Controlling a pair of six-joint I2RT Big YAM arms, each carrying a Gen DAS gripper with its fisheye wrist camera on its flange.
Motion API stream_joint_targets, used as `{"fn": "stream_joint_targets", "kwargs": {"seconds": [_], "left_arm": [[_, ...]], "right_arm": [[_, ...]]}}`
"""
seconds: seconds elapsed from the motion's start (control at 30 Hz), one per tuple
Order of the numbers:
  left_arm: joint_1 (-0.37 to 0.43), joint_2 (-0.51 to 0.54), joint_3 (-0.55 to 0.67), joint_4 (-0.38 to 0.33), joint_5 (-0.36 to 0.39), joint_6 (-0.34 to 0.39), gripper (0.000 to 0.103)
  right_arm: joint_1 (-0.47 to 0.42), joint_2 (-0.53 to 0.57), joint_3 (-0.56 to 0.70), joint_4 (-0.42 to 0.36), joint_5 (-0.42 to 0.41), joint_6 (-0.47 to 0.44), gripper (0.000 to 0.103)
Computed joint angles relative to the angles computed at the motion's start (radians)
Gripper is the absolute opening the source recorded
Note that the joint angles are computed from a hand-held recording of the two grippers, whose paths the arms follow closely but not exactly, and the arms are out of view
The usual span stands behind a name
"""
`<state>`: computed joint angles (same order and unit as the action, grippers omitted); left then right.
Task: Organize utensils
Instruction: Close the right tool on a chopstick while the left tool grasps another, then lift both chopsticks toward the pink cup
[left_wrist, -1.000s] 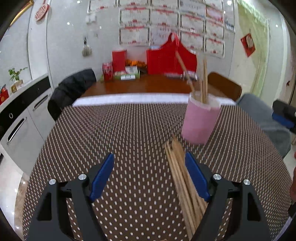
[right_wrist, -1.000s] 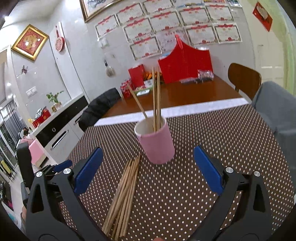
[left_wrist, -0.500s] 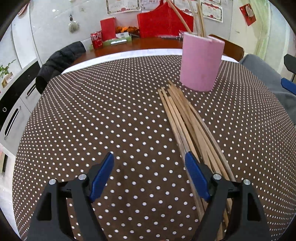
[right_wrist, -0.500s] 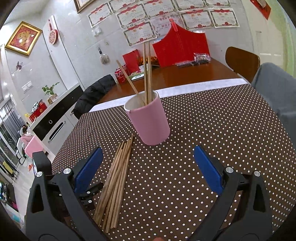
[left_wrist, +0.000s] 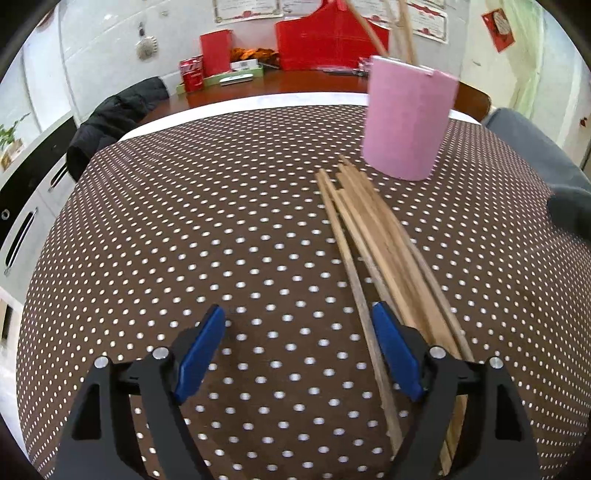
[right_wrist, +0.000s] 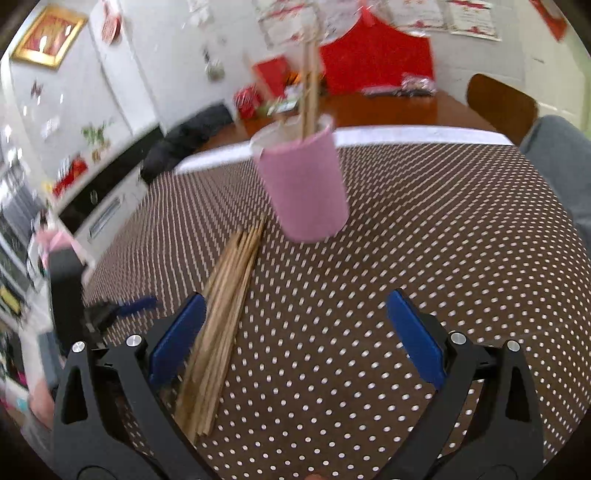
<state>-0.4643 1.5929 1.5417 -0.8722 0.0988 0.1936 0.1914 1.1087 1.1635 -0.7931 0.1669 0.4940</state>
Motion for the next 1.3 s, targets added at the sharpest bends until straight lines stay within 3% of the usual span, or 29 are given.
{"fn": "stream_joint_targets", "kwargs": {"seconds": [0.07, 0.27, 0.53, 0.6, 0.77, 0.9, 0.93, 0.97, 1.0, 1.03, 1.1, 1.2, 1.3], "left_arm": [[0.01, -0.002, -0.001, -0.002, 0.005, -0.002, 0.081], [0.032, -0.002, -0.001, -0.005, 0.014, -0.008, 0.081], [0.029, 0.002, 0.004, -0.007, 0.012, -0.011, 0.083], [0.028, 0.003, 0.005, -0.008, 0.012, -0.012, 0.083], [0.024, 0.018, 0.023, -0.014, 0.005, 0.002, 0.083], [0.015, 0.064, 0.095, -0.067, -0.015, 0.035, 0.083], [0.013, 0.082, 0.123, -0.09, -0.01, 0.042, 0.083], [0.013, 0.094, 0.142, -0.109, 0.007, 0.046, 0.079], [0.016, 0.102, 0.157, -0.122, 0.041, 0.053, 0.065], [0.013, 0.104, 0.165, -0.128, 0.045, 0.072, 0.04], [0.009, 0.112, 0.188, -0.166, 0.065, 0.103, 0.005], [0.011, 0.1, 0.172, -0.157, 0.081, 0.108, 0.005], [0.026, 0.067, 0.133, -0.115, 0.11, 0.044, 0.005]], "right_arm": [[0.018, 0.053, 0.029, -0.045, -0.008, -0.04, 0.096], [0.057, 0.141, 0.064, -0.084, 0.025, -0.085, 0.096], [0.089, 0.208, 0.114, -0.181, 0.149, -0.105, 0.091], [0.077, 0.207, 0.118, -0.183, 0.111, -0.099, 0.088], [0.073, 0.26, 0.184, -0.205, 0.108, -0.118, 0.071], [0.05, 0.343, 0.277, -0.218, 0.08, -0.147, 0.058], [0.05, 0.355, 0.289, -0.216, 0.077, -0.155, 0.051], [0.056, 0.36, 0.293, -0.215, 0.081, -0.16, 0.036], [0.058, 0.366, 0.303, -0.219, 0.076, -0.174, 0.026], [0.061, 0.368, 0.307, -0.223, 0.07, -0.181, 0.01], [0.062, 0.363, 0.304, -0.223, 0.062, -0.185, 0.006], [0.049, 0.31, 0.24, -0.169, 0.025, -0.142, 0.005], [0.035, 0.243, 0.171, -0.108, 0.001, -0.103, 0.005]]}}
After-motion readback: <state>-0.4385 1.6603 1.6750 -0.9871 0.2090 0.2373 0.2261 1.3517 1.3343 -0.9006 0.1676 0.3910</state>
